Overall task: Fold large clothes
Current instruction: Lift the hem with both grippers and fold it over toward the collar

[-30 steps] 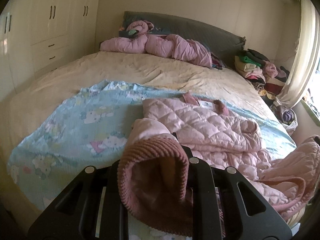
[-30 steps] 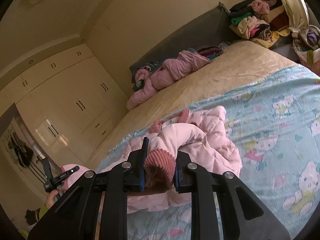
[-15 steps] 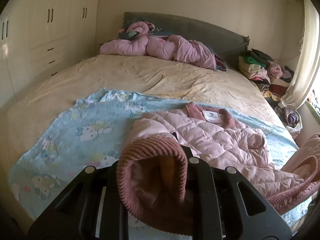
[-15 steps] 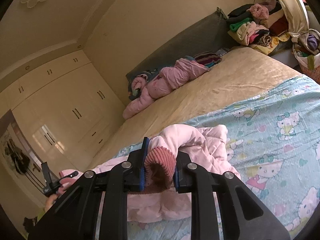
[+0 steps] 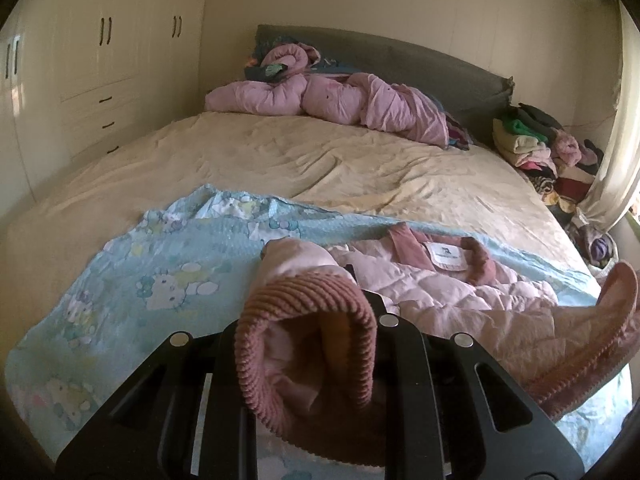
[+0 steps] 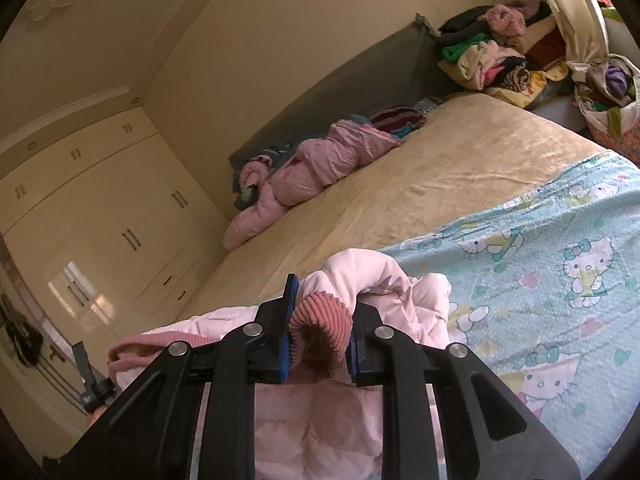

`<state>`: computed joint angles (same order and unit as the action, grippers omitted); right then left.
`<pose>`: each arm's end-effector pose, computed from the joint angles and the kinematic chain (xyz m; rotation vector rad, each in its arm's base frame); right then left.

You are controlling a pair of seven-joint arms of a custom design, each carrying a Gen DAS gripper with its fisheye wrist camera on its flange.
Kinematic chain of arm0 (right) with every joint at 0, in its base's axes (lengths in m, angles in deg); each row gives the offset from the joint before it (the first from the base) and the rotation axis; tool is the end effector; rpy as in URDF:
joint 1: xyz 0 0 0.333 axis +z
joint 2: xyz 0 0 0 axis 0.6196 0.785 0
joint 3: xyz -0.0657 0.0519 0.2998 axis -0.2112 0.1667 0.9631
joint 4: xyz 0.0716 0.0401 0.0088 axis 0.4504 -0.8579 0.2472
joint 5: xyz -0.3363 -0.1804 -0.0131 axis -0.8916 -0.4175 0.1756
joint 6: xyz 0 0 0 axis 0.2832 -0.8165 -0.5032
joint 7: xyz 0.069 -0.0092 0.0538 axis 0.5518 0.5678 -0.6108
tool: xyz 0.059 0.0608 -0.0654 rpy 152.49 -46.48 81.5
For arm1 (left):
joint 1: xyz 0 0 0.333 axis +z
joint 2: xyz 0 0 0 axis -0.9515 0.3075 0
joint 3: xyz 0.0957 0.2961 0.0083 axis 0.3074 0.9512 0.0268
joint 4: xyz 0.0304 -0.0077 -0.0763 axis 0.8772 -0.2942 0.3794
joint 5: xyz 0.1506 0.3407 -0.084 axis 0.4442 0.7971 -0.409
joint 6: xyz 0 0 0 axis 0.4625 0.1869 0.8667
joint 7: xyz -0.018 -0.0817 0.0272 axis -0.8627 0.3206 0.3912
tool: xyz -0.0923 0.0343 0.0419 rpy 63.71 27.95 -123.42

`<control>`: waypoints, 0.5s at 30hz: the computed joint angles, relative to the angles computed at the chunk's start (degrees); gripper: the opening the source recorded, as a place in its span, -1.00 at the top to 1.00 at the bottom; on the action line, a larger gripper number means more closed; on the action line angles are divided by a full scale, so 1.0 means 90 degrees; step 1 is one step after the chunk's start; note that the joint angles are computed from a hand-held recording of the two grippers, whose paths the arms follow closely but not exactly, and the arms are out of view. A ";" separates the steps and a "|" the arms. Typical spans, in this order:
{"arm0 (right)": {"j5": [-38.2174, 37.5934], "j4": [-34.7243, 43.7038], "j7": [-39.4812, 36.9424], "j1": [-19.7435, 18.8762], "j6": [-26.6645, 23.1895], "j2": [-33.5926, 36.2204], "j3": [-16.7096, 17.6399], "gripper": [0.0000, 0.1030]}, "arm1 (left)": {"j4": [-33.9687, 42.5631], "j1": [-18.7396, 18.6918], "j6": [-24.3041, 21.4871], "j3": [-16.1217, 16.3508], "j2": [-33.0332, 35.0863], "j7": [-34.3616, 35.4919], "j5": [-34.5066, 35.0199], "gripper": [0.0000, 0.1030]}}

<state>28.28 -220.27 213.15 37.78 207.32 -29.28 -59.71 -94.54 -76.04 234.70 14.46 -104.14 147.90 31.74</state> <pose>0.3451 0.0780 0.6570 -0.8720 1.7195 -0.6122 0.5046 -0.1006 0.6337 -1.5801 1.8210 -1.0538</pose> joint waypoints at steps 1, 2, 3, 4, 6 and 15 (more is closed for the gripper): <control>0.0015 0.0057 0.0034 -0.0064 0.0010 0.0118 0.0011 0.63 | 0.0080 0.0000 0.0020 -0.0008 0.0101 -0.0014 0.0001 0.74; 0.0015 0.0116 0.0059 -0.0126 0.0016 0.0233 0.0025 0.63 | 0.0203 0.0004 0.0027 -0.0021 0.0252 -0.0053 0.0004 0.74; 0.0002 0.0150 0.0077 -0.0177 0.0030 0.0306 0.0044 0.63 | 0.0293 0.0002 0.0027 -0.0018 0.0366 -0.0082 -0.0016 0.74; -0.0022 0.0224 0.0118 -0.0288 0.0047 0.0453 0.0092 0.63 | 0.0354 0.0003 0.0024 -0.0016 0.0439 -0.0098 -0.0019 0.73; -0.0062 0.0332 0.0225 -0.0453 0.0049 0.0667 0.0172 0.63 | 0.0504 0.0039 0.0047 -0.0051 0.0651 -0.0229 0.0062 0.72; -0.0528 0.0827 0.0806 -0.1081 -0.0192 0.1651 0.0535 0.63 | 0.0764 0.0182 0.0446 -0.0293 0.1320 -0.1445 0.1639 0.69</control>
<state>23.53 -212.83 220.40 28.04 205.59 -14.42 -54.90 -87.66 -74.41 238.71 11.83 -92.26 134.89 46.49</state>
